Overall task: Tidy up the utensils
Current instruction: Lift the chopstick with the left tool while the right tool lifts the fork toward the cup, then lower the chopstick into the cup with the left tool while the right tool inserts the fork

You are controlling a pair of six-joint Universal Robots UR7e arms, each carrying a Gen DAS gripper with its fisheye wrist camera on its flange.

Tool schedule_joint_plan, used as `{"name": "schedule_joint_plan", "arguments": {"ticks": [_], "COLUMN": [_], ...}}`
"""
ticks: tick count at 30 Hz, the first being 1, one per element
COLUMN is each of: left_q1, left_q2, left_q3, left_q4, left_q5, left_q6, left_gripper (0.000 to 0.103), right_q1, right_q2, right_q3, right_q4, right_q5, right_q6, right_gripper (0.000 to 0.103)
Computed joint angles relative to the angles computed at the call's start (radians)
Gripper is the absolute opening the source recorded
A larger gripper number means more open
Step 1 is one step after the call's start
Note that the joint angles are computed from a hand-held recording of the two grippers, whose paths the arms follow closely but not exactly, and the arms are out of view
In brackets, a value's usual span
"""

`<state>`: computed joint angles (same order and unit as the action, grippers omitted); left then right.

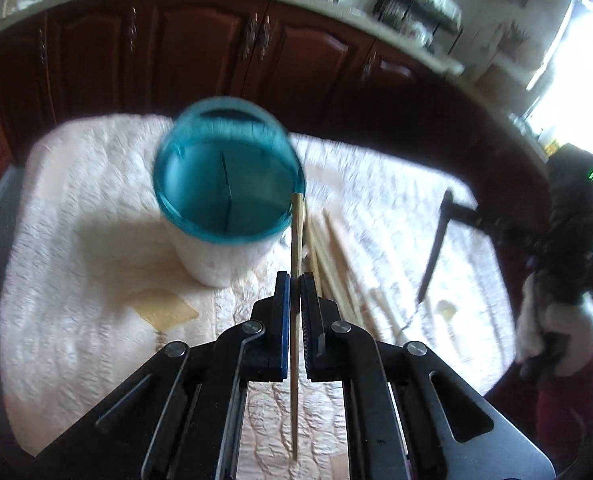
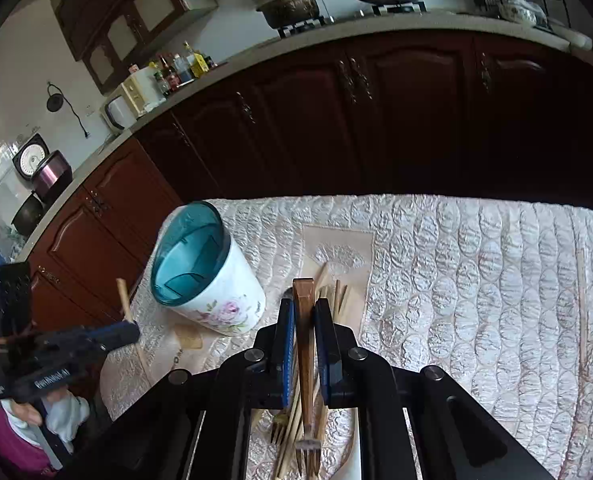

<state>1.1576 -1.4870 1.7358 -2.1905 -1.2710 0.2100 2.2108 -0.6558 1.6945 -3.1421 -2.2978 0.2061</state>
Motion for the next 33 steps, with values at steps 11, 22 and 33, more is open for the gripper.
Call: {"name": "schedule_joint_plan", "arguments": {"ticks": [11, 22, 33], "left_q1": [-0.061, -0.079, -0.045], "left_q2": [-0.065, 0.046, 0.131], "left_q3": [-0.125, -0.285, -0.248], "left_q4": [0.004, -0.082, -0.221], "left_q5": [-0.024, 0.081, 0.195], "left_q6": [0.025, 0.081, 0.155], "left_gripper": [0.004, 0.004, 0.004], "right_q1": [0.086, 0.110, 0.046], "right_q2": [0.028, 0.166, 0.306], "right_q3": [-0.171, -0.490, -0.670], "right_q4": [0.016, 0.115, 0.247], "right_q5": [-0.034, -0.005, 0.035], "right_q6": [-0.156, -0.323, -0.289], "right_gripper": [0.009, 0.009, 0.009]}}
